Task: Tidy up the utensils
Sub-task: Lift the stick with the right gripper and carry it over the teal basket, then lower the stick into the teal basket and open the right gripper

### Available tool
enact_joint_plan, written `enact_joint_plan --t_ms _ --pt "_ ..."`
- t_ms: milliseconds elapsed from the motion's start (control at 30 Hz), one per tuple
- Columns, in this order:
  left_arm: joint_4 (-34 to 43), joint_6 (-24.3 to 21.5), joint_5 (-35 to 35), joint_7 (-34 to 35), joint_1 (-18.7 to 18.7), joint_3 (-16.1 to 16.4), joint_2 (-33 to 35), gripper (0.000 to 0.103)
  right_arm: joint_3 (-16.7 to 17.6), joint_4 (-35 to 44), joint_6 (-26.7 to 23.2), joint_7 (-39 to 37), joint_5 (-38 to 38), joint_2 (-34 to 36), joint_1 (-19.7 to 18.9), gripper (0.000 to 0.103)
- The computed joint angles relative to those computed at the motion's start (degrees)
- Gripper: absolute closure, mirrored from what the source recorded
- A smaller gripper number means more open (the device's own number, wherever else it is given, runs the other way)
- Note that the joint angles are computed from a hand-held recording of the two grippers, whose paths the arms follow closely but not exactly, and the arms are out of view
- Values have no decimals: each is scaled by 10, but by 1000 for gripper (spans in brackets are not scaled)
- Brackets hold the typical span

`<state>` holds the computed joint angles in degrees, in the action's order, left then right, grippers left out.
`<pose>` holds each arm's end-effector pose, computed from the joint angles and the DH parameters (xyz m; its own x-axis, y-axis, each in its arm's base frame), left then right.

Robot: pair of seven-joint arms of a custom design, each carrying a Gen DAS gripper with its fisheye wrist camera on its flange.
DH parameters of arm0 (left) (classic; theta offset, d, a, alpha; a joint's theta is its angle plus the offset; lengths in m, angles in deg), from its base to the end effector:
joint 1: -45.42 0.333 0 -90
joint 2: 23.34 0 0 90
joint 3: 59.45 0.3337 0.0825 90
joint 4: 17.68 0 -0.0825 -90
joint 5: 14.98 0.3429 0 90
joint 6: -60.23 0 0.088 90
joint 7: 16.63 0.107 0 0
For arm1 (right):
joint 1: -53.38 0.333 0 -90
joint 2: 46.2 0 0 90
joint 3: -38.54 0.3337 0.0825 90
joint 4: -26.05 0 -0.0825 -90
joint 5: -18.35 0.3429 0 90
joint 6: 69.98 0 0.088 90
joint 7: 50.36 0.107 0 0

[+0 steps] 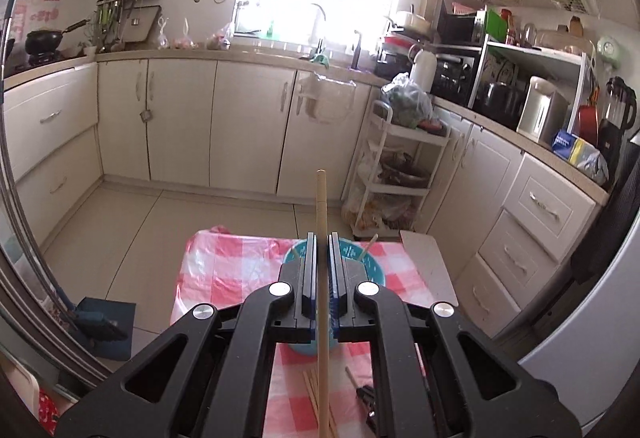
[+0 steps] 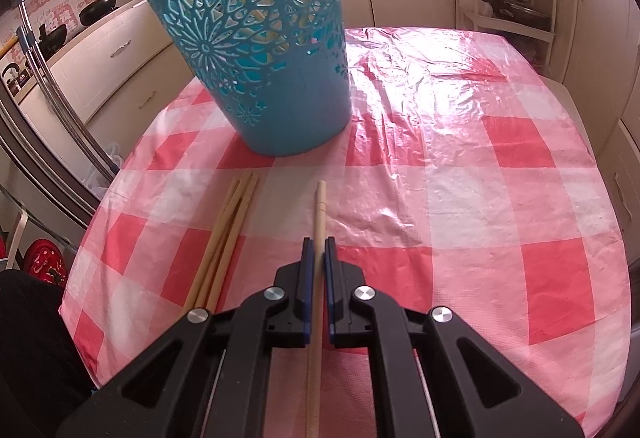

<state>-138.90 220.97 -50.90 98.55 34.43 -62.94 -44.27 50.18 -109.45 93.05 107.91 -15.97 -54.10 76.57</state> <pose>0.4363 -0.0903 0.7092 -0.3377 -0.9184 0.2063 -0.4821 -0.0196 -0.8759 0.3804 0.3051 0.4853 0.0228 -0.9737 -0.2266 -0.7950 0.1198 -0.5946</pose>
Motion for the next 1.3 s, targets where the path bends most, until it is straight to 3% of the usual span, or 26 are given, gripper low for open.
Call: enact_joint_plan --t_ms 167,367,467,533,633,700,967,1067,1167,1200,1233,1300 --pt "47 42 -6 -21 -3 -14 44 98 -1 -3 10 0 4 0 -2 97" --pt "101 108 50 -85 12 -52 122 98 -1 0 12 3 -2 4 -3 97" --pt "130 155 147 -180 38 -82 170 98 -1 1 13 2 -1 5 -3 97" --pt "147 176 262 -292 55 -91 200 98 -2 1 14 1 0 6 -2 97" --pt "184 180 459 -478 29 -47 245 98 -3 2 16 -1 2 7 -2 97" --pt "209 169 529 -544 -3 -8 274 98 -3 3 16 -1 2 8 -2 97" --pt "200 120 592 -573 -54 43 312 98 -3 6 13 -2 3 10 -1 97" --pt "168 106 588 -549 -38 26 296 97 -4 7 13 -7 5 11 0 97" --pt "121 111 589 -539 -18 14 259 76 -4 12 7 -20 4 13 3 93" --pt "101 120 619 -564 -14 18 242 61 -2 15 4 -23 0 15 4 90" --pt "84 128 656 -594 -7 20 225 52 2 22 -10 -21 -11 17 4 89" --pt "45 144 682 -607 12 15 189 48 9 37 -43 -18 -37 22 8 90"
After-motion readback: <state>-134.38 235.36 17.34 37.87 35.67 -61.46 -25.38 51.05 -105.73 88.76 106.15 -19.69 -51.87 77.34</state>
